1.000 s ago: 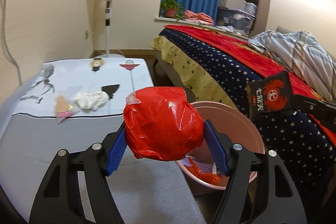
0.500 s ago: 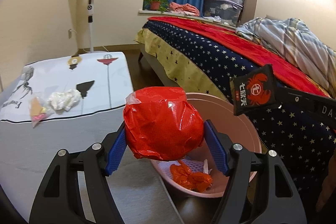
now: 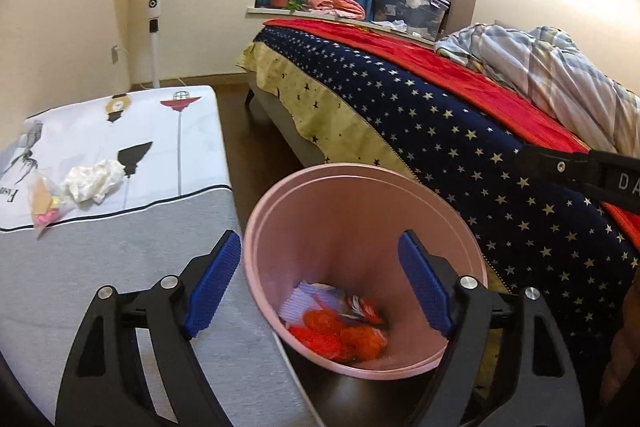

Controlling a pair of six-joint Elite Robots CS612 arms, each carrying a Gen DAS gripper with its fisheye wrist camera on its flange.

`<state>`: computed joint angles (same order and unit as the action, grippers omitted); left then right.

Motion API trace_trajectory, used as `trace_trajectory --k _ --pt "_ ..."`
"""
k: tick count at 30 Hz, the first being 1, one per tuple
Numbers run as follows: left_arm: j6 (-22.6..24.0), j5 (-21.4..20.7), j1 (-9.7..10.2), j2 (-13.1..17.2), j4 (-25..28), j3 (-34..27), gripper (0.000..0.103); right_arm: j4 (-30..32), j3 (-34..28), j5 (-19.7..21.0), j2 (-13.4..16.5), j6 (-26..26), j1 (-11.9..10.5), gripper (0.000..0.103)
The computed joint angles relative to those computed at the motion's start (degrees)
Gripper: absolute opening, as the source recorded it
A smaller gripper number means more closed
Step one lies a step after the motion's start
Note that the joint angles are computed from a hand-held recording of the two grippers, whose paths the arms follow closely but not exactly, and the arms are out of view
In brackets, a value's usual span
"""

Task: Collect trash
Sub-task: 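Open the left tool over the pink bin while the right tool releases the black packet, then move both open tools back over the table toward the tissue and clear bag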

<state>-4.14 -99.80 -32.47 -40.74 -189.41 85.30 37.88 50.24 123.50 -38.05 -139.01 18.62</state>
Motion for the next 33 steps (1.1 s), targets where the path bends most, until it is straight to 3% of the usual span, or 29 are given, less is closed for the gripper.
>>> trace_trajectory --k 17,25,33 --pt "-2.48 3.58 2.86 -3.26 -4.95 4.67 0.077 -6.82 1.74 -1.01 -1.10 -4.76 1.94 0.028" --pt "-4.66 7.64 4.40 -3.85 -6.04 5.60 0.067 -8.29 -0.99 -2.72 0.45 -7.84 3.00 0.028" --pt "-8.20 11.08 5.59 -3.17 -5.38 4.76 0.065 -9.10 -4.96 -4.71 2.53 -11.39 3.66 0.028"
